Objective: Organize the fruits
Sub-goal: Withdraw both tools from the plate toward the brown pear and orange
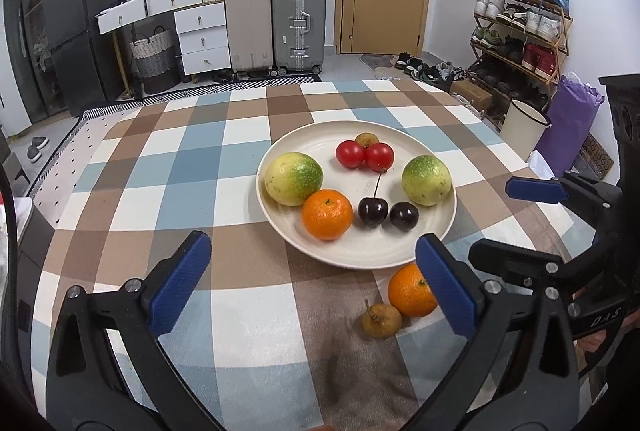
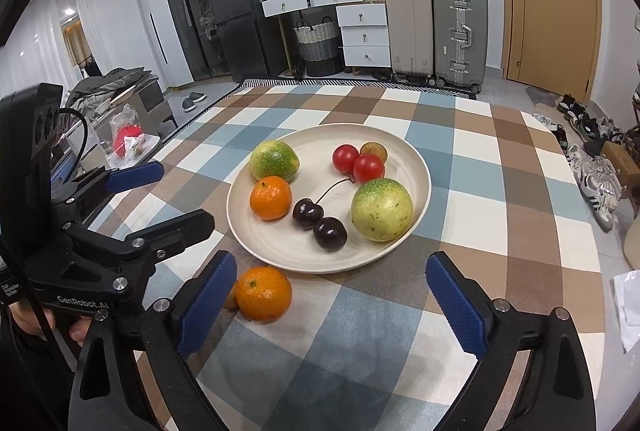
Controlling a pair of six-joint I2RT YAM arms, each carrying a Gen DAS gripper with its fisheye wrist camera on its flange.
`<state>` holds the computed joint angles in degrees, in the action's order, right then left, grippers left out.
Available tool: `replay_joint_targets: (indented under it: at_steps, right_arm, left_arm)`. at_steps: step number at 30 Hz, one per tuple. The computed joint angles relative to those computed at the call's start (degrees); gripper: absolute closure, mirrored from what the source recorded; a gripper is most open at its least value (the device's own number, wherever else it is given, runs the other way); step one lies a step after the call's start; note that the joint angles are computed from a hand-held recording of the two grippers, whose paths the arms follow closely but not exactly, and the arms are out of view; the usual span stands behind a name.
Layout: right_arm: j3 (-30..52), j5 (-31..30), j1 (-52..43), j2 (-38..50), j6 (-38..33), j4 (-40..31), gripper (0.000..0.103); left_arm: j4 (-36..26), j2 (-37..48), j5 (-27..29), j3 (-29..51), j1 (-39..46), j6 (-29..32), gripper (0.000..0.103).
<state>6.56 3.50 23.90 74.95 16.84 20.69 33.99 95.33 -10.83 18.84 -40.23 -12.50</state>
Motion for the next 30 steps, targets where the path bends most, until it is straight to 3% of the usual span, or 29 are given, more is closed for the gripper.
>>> replay_joint_targets:
  at_steps: [18, 30]
  right_arm:
    - [-1.45, 4.63, 8.13, -3.22, 4.8, -3.2, 0.001]
    - [-3.44, 3.55, 7.48, 0.5, 6.06, 1.22, 0.001]
  left_arm:
    - [4.19, -1.28, 0.36, -7.49, -0.59, -3.26, 0.001]
    - [7.06, 3.31, -0.61, -7.85, -3.16, -5.11, 0.001]
